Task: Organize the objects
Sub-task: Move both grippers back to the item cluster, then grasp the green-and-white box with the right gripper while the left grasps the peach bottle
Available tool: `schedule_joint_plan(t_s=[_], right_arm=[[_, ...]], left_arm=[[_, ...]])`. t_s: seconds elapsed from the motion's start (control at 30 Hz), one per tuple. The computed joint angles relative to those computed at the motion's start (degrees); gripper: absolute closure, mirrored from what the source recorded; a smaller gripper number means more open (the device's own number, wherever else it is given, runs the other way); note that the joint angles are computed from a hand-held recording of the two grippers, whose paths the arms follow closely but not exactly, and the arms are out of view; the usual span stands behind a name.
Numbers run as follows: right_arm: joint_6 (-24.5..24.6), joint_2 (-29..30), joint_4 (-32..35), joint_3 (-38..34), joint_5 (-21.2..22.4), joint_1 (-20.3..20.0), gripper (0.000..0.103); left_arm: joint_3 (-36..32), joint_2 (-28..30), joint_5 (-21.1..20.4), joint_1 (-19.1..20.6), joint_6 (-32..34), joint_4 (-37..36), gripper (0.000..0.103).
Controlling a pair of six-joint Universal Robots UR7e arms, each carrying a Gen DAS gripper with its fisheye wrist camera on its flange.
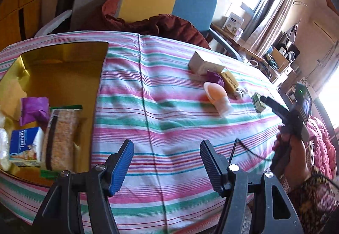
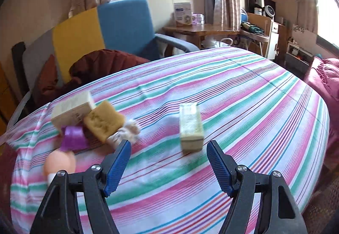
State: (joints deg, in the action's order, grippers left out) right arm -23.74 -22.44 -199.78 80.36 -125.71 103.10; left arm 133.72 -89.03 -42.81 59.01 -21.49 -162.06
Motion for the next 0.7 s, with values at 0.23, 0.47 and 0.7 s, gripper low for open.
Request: schedule_joint_plan(t_s=[0.23,0.47,0.7], right_arm=[[-0.33,3.68,9.21,-11.21,-0.25,-2.67,0.040],[1.96,4.70,16.53,-13.63,0.96,-3.88,0.067],[-1.37,4.65,13.65,-11.83,1.65,-3.23,0.073]], left_arm=[[-1.67,2.90,-0.51,0.08,-0.95,2.72,0.037],[-4.08,5.80,-1.55,1.11,-0.25,3.86,0.037],[-9.03,11.03,-3.12,2.51,1.23,3.68,0.037]])
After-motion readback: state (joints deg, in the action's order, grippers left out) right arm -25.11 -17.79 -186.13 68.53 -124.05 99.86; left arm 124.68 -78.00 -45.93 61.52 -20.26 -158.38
